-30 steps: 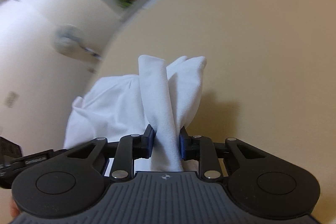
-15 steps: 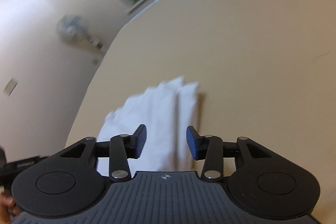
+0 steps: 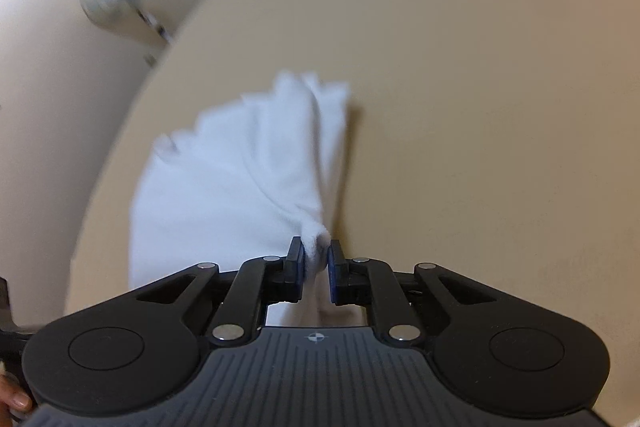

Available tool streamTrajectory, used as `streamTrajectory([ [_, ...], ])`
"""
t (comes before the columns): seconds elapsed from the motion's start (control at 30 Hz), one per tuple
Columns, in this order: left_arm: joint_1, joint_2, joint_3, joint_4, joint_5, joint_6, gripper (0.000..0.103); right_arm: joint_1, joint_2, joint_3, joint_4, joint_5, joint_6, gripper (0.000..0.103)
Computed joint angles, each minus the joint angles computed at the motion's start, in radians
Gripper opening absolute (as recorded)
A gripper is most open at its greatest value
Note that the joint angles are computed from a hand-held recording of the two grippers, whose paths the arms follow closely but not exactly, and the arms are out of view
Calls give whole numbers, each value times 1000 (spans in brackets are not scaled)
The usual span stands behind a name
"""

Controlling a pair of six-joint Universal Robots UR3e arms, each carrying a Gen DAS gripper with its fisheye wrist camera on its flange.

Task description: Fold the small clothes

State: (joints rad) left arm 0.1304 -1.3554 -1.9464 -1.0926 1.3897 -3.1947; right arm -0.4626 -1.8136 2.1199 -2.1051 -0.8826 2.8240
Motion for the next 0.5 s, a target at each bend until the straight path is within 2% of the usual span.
streamTrajectory([
  [0.1, 47, 84, -39, 6, -37, 21, 58, 31, -40, -12, -6, -53, 33, 35],
  [0.13, 71, 120, -55, 9, -61, 38, 58, 15, -69, -7, 7, -27, 22, 36],
  [0.17, 97, 154, -72, 8, -90, 54, 58, -17, -105, 10, 43, 15, -24, 36],
  [0.23, 112, 168, -80, -3, -109, 64, 58, -50, -146, -6, 170, 63, -144, 45],
  [0.27, 107, 160, -80, -14, -95, 66, 58, -47, -149, -44, 266, 50, -217, 47],
  [0.3, 82, 128, -67, -15, -62, 53, 58, -17, -126, -69, 302, 13, -251, 48],
  [0.37, 48, 93, -54, -14, -20, 36, 53, 66, -85, -80, 278, -115, -256, 45],
  [0.4, 48, 97, -62, -8, -30, 41, 37, 80, -79, -76, 267, -145, -254, 28],
  [0.43, 61, 110, -71, -11, -56, 61, 23, 61, -80, -80, 304, -122, -276, 14],
  [0.5, 65, 134, -85, -3, -69, 92, 14, 16, -106, -78, 352, -66, -305, 12],
])
